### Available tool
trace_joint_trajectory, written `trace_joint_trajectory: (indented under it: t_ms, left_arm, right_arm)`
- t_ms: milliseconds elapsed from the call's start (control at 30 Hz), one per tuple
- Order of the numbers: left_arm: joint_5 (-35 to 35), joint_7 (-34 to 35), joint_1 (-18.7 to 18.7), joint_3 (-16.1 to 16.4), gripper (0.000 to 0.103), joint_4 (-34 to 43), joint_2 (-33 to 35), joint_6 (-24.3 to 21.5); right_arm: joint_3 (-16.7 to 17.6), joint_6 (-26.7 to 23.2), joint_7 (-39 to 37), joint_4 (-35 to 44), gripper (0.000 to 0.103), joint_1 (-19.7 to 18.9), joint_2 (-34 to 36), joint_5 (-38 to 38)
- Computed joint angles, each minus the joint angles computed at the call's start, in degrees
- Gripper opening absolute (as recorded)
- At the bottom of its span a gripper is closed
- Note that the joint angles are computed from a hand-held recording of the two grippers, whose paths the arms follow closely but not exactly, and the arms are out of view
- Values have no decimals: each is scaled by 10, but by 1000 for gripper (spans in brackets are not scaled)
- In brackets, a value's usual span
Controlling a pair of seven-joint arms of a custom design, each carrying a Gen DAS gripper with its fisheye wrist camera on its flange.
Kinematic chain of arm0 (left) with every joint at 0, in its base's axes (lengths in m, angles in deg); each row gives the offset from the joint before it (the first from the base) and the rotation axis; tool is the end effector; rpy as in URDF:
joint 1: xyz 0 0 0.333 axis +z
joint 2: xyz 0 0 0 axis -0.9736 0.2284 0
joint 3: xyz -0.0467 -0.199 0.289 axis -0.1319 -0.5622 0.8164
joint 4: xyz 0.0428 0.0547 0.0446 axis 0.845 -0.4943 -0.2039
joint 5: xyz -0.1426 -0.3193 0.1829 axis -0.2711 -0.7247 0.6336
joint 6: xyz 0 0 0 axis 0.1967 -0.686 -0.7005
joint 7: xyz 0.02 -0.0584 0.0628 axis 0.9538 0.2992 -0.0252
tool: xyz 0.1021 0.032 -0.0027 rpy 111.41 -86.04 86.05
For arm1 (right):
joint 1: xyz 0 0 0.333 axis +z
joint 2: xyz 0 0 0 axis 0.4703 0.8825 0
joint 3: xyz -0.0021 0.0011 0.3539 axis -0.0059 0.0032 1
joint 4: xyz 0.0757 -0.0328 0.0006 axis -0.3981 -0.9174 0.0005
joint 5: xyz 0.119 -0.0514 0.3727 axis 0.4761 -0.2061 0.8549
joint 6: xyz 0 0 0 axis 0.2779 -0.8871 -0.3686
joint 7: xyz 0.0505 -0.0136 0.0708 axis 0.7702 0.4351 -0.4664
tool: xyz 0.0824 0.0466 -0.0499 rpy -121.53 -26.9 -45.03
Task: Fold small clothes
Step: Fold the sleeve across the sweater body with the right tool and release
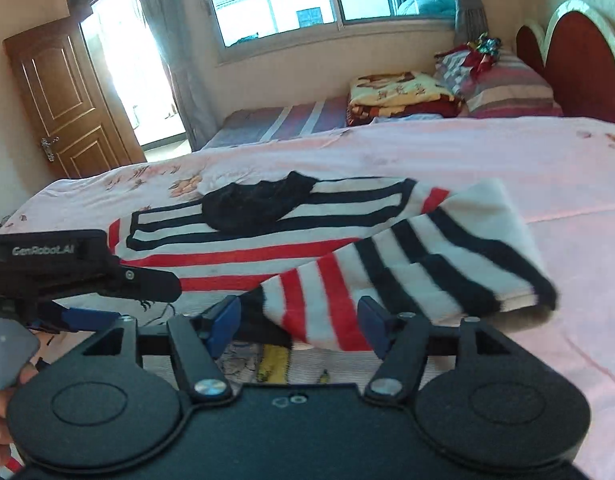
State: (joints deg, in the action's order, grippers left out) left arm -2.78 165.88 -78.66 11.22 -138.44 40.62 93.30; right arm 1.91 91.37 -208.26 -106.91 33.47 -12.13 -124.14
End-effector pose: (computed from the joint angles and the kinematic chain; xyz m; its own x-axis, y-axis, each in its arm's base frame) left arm 0.5837 -0.0890 0.4411 -0.0614 -0.8684 0.4920 -0.8821 -0.1834 -0.4339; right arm 0.4406 0.1728 0.4781 -0.0561 -0.9852 -0.1622 -0.5991 0.1631 -0.7839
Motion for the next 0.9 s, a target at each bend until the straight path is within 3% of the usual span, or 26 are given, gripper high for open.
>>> trace_joint_trajectory:
  t_ms: [100, 133, 167, 200, 300, 433, 533, 567, 700, 833, 900]
  left_arm:
    - [-54, 11, 3, -7, 102, 13, 17, -28]
    - [-66, 12, 3, -9, 97, 16, 21, -34]
    - [-88, 23, 4, -13, 84, 17, 23, -36]
    - [-97, 27, 4, -14, 80, 21, 27, -50]
    - [-101, 28, -5, -19, 69, 21, 34, -29]
    - [-117, 20, -8, -23, 13, 29, 43, -30]
    - [-141, 41, -13, -29, 12, 24, 36, 4]
    - [-161, 55, -12, -31, 4, 25, 32, 11]
    - [-209, 109, -5, -21, 4, 36, 16, 35]
    - [-213, 132, 9, -2, 4, 43, 5, 55]
    - [-193, 126, 15, 7, 4, 44, 5, 67]
  right_arm:
    - [-3, -26, -11, -51, 71, -3, -51, 21]
    - [-4, -33, -26, -66, 71, -4, -66, 38]
    - [2, -41, -22, -74, 71, -12, -71, 40]
    - [5, -48, -18, -85, 71, -17, -80, 44]
    - [10, -58, -4, -98, 71, -32, -83, 58]
    - [15, -69, 17, -102, 71, -48, -76, 50]
    - [9, -81, 16, -90, 71, -46, -53, 54]
    - [8, -84, 16, -86, 71, -45, -46, 53]
    - [-1, -83, 26, -63, 68, -40, -19, 28]
    - [-15, -86, -1, -32, 50, -23, 18, 41]
    - [-19, -83, -8, -19, 47, -15, 32, 43]
